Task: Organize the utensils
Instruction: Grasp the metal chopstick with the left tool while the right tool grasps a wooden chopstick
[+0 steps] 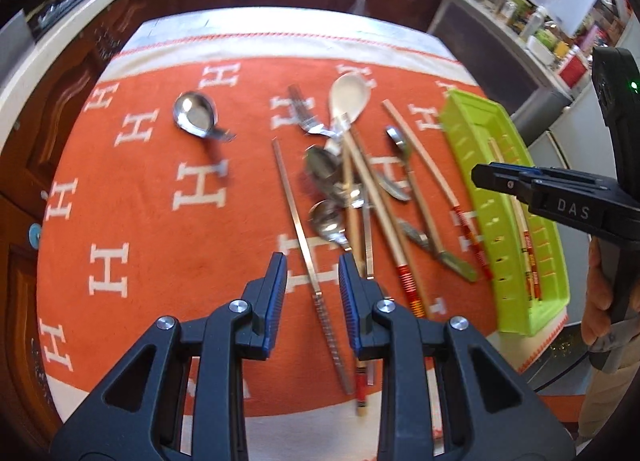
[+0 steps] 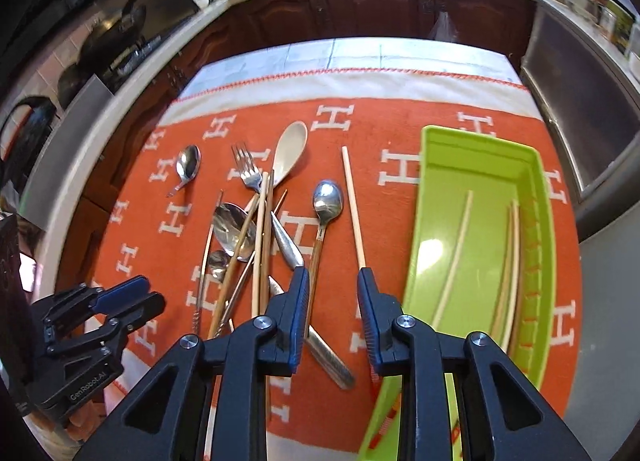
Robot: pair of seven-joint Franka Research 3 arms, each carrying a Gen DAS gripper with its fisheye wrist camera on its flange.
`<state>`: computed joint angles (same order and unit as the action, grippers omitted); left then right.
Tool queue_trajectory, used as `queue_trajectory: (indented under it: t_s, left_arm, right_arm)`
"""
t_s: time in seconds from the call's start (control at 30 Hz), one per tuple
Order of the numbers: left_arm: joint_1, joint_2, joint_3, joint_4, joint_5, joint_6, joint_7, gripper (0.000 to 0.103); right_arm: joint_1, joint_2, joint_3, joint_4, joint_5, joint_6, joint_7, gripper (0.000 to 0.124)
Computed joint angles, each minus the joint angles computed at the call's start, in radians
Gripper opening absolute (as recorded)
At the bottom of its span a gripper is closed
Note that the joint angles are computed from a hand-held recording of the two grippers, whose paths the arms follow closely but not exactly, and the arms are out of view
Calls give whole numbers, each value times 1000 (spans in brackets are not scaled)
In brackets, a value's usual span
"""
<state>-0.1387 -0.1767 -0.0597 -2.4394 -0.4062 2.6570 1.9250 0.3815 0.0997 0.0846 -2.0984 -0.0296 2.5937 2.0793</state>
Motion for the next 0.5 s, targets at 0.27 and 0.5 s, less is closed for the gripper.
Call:
queue_trajectory:
  t_s: [0.27,0.5]
  left_arm:
    - [27,107,-27,57,-11,-26,-4,23]
    - [48,155,-69,70,87,-4,-82,23]
  right_arm:
    - [51,225,-45,262,-121,-218,67,20]
    - [71,361,-72,417,-114,-327,61,20]
